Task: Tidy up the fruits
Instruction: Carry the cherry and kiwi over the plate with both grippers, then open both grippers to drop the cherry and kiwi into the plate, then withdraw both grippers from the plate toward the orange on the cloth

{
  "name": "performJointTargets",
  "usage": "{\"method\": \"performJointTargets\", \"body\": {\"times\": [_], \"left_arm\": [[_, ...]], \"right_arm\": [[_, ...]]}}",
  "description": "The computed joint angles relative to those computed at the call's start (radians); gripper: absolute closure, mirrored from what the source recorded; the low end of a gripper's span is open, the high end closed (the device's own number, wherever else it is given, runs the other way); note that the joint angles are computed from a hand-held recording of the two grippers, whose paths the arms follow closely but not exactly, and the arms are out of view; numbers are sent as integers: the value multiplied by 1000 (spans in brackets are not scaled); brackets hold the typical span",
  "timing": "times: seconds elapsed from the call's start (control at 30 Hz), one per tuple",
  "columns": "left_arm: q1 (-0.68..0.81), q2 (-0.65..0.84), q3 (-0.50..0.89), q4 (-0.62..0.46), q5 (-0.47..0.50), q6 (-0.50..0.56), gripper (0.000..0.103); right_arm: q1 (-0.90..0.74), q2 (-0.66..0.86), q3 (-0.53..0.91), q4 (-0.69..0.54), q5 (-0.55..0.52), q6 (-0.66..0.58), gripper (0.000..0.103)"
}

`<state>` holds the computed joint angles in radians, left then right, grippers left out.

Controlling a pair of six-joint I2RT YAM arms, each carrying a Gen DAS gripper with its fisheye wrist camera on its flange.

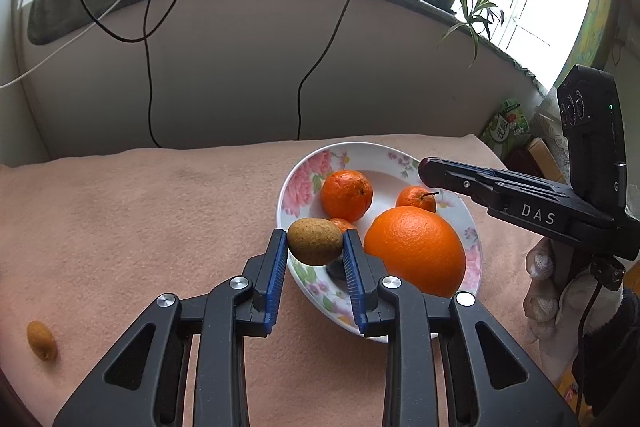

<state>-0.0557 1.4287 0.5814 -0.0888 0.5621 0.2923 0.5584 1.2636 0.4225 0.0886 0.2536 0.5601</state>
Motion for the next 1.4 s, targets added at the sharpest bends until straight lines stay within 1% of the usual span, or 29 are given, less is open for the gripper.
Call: {"method": "performJointTargets", "body": {"times": [0.47,0.5,0.53,0.57,0.6,0.63,0.67,0.7,0.73,0.77,0.83,0.87,0.9,0.93,1.1,1.23,1.4], "left_arm": [[-9,7,0,6,-2,-1,76],[-10,5,-1,8,-2,-2,74],[-9,1,-3,10,-2,-3,65],[-7,-4,-5,10,1,-5,60],[-5,-8,-6,9,5,-5,55],[-6,-9,-5,10,5,-6,55],[-6,-13,-6,10,4,-7,55],[-6,-18,-8,10,3,-6,50],[-5,-22,-10,11,5,-6,43],[-3,-27,-12,12,7,-6,41],[2,-42,-20,14,11,-6,33],[0,-49,-24,16,7,-7,31],[-5,-56,-27,18,-3,-7,25],[-11,-64,-33,24,-20,-10,23],[-22,-88,-48,38,-68,-22,23],[-22,-104,-54,37,-83,-22,23],[-4,-129,-61,22,-76,-13,23]], "right_arm": [[-7,18,6,11,-11,-4,79],[-8,18,7,11,-11,-6,76],[-6,14,6,10,-6,-4,67],[-3,7,3,10,0,-3,61],[0,0,0,13,7,-3,50],[4,-8,-3,13,13,-3,46],[8,-14,-2,8,18,-3,46],[11,-17,1,2,21,-5,45],[15,-19,4,-4,27,-5,41],[20,-23,4,-9,38,-5,36],[33,-41,-3,-9,58,-5,21],[37,-51,-6,-9,65,-4,18],[42,-56,-6,-12,74,0,12],[45,-60,-4,-19,82,5,10],[61,-60,17,-52,112,11,8],[75,-69,24,-68,127,17,8],[98,-91,37,-98,152,27,8]]}}
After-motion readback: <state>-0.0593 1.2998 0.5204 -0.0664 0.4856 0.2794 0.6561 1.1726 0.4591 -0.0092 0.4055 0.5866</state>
